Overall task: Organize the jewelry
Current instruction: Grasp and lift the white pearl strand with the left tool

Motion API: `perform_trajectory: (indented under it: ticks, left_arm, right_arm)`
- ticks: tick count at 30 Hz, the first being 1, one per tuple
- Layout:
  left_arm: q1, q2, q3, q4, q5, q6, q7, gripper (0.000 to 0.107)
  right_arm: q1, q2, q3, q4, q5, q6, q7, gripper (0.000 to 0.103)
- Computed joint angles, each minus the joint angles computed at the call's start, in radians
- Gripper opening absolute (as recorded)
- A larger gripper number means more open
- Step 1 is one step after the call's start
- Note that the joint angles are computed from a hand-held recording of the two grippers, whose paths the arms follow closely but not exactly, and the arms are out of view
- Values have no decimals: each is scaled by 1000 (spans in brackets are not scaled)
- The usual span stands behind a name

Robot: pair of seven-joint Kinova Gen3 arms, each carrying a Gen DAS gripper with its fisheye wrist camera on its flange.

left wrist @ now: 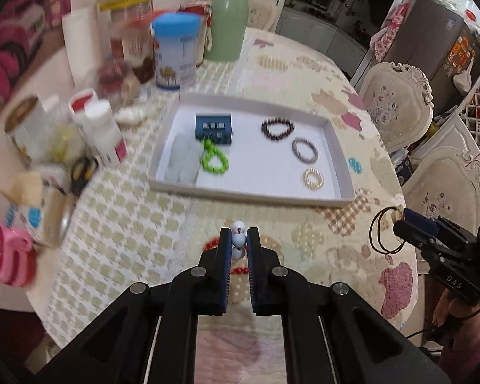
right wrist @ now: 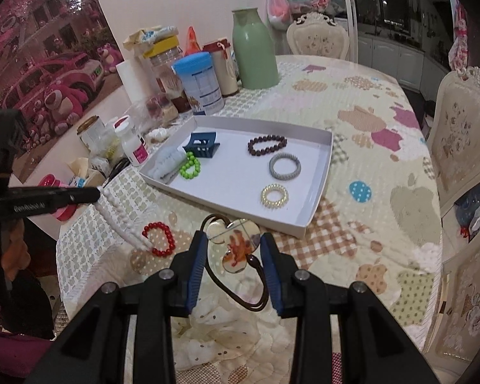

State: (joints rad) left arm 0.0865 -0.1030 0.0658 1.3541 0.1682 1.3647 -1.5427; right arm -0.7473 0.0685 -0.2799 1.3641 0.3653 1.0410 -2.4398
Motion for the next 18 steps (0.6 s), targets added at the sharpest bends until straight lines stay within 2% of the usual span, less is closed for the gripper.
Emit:
perform_trajectory:
  ticks: [8,18]
  left_arm:
    - [25,28,31,-105,-67,-1,12,9]
    - [73,101,58,-176,-131,-12,29,9]
  right_arm:
    - [-17,27,3,-69,23,32,23,36]
    - [-38,81,41,-135,17,45,44,36]
